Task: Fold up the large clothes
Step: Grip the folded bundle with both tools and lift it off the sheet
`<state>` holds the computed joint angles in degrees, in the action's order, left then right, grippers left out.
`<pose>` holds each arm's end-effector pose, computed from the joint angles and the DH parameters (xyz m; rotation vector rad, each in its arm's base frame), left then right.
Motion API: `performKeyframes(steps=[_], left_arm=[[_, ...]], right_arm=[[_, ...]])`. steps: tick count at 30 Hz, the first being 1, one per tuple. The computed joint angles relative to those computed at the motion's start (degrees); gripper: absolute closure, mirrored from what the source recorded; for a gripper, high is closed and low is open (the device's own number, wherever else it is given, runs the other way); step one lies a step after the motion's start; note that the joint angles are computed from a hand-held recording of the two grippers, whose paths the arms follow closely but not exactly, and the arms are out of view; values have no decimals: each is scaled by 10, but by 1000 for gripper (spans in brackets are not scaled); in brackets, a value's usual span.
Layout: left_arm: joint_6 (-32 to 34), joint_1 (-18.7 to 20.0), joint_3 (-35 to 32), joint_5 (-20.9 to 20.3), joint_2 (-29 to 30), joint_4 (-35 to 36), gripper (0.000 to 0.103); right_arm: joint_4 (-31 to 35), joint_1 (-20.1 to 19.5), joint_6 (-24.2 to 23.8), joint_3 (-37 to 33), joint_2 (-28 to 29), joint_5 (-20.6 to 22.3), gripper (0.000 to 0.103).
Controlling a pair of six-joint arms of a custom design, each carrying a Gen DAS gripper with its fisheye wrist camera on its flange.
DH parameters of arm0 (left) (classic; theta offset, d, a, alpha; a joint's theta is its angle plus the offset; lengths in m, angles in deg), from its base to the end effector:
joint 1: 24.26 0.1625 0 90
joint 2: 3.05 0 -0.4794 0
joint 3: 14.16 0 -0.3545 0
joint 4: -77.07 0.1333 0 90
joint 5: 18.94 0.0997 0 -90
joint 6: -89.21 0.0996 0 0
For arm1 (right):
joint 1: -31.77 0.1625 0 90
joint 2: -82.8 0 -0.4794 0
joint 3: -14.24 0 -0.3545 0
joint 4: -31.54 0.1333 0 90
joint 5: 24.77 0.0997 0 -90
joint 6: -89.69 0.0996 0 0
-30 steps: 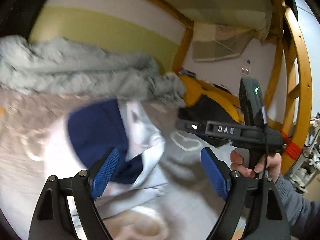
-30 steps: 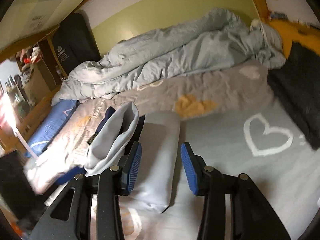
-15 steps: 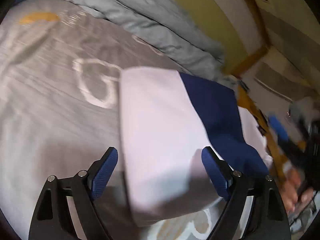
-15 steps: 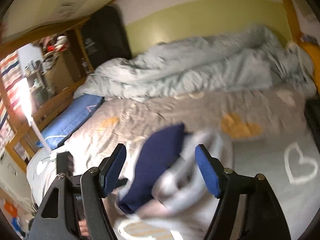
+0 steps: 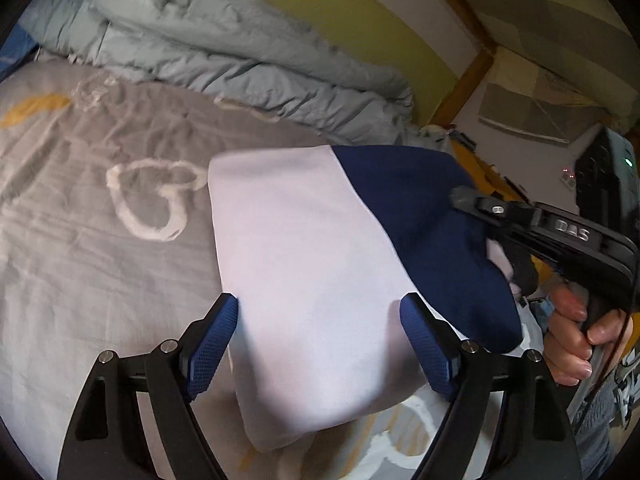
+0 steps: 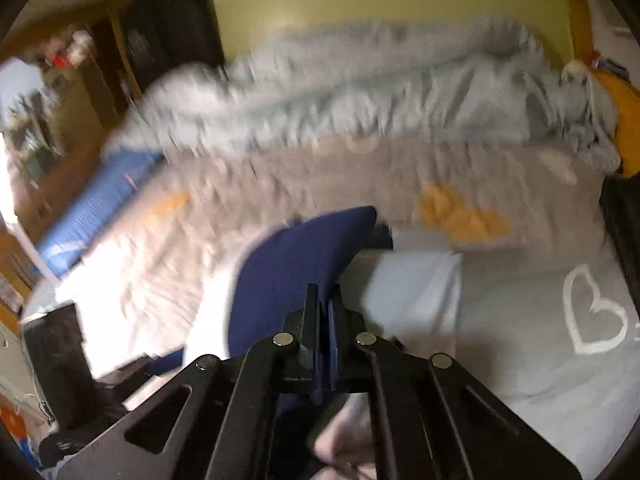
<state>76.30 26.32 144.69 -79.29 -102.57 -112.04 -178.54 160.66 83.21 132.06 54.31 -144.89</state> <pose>-0.0073 -0.2963 0.3277 0.3720 2.7209 -1.2067 0.4134 -0.3798 0.0136 0.8401 -2.5176 0.8976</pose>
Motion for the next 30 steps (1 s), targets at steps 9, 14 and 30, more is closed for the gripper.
performKeyframes(steps=[9, 14, 30], left_arm=[[-60, 12, -53, 44, 32, 92, 12], [-80, -38, -47, 127, 83, 138, 11], [-81, -34, -15, 108, 91, -11, 12]], right_arm=[[-35, -33, 12, 63, -23, -38, 101], [-63, -87, 5, 91, -30, 40, 91], [9, -244, 64, 129, -44, 326, 9]])
